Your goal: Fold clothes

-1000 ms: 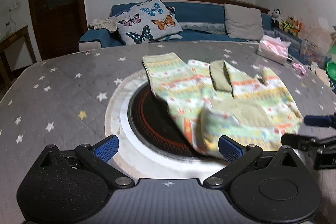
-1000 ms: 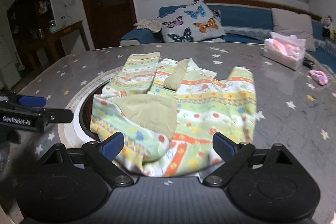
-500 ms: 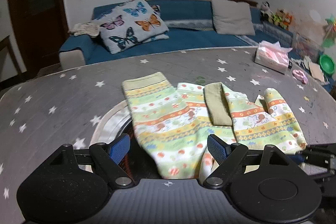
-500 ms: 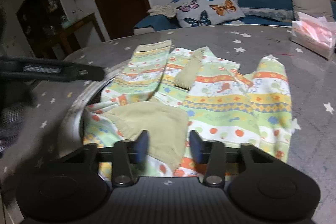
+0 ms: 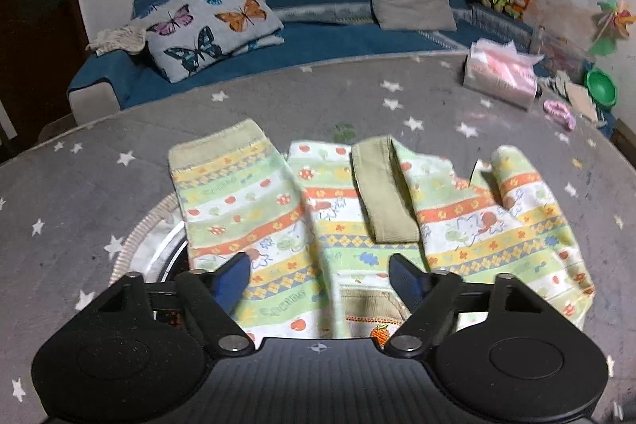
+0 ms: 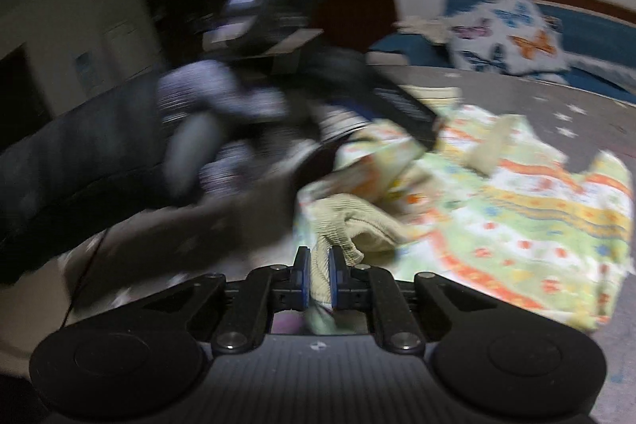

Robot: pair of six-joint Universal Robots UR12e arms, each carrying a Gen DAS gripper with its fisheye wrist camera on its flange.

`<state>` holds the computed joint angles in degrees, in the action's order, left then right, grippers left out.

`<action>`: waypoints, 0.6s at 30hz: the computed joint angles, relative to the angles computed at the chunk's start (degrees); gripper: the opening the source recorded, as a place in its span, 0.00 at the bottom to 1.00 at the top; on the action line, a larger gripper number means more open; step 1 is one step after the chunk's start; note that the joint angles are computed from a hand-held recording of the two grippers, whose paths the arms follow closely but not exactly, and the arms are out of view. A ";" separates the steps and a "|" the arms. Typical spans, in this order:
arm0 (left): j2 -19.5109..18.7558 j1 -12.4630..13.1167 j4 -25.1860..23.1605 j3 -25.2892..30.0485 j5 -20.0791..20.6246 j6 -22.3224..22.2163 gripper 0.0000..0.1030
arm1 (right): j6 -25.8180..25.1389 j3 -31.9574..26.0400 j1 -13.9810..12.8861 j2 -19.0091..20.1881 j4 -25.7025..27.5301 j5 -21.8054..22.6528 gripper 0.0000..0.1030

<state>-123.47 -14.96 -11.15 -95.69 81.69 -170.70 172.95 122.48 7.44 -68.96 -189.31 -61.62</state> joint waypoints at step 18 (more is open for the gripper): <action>2.63 3.82 5.49 -6.81 -1.57 -0.66 0.03 | 6.06 -7.52 -3.54 3.02 -0.20 -12.63 0.46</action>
<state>-120.83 -11.14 -5.66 -102.50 80.12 -171.36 179.01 114.96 3.89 -65.94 -189.51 -74.26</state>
